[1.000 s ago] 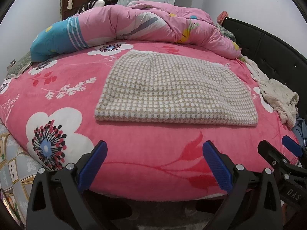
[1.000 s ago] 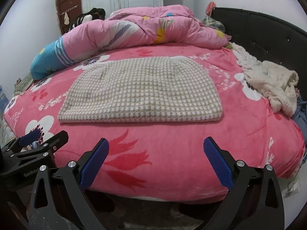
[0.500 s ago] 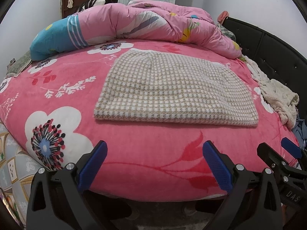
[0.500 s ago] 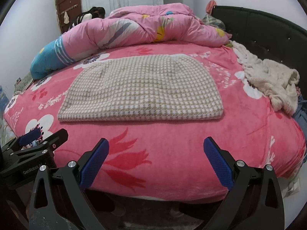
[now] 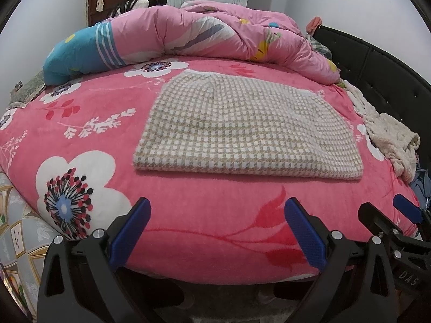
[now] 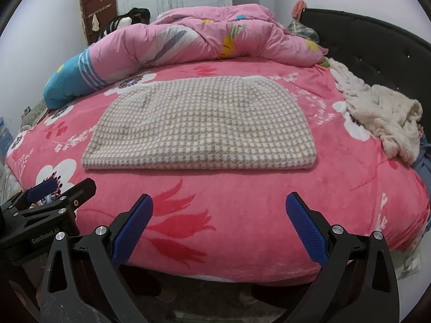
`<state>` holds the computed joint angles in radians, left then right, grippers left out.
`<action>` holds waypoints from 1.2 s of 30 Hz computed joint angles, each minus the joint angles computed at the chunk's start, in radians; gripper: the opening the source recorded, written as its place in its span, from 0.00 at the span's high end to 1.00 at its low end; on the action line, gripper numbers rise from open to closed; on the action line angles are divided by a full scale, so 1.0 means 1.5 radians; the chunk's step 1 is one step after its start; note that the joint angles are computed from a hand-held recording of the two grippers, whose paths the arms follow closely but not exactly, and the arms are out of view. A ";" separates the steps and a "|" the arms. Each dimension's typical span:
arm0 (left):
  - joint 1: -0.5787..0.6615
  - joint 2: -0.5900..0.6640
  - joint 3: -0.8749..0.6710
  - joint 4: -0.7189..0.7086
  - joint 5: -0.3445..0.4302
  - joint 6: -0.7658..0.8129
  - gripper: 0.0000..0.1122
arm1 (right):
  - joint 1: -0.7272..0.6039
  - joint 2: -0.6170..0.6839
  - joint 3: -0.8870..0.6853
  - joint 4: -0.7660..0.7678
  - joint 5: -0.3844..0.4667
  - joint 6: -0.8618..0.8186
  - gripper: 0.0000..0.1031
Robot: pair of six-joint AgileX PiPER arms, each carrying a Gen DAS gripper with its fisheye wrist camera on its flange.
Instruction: Fold large clothes
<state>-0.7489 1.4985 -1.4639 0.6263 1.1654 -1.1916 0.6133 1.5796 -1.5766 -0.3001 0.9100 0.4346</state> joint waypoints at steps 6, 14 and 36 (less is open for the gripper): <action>0.000 -0.001 -0.003 0.002 0.005 -0.001 0.13 | 0.002 0.004 -0.007 -0.002 0.005 0.000 0.08; 0.001 -0.004 0.000 0.004 0.006 -0.001 0.13 | 0.004 0.008 -0.014 0.001 0.009 -0.007 0.08; 0.001 -0.005 0.001 0.004 0.007 0.000 0.13 | 0.002 0.003 -0.005 0.002 0.006 -0.006 0.08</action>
<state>-0.7467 1.4910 -1.4625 0.6316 1.1756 -1.1923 0.6166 1.5843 -1.5845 -0.2964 0.9188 0.4259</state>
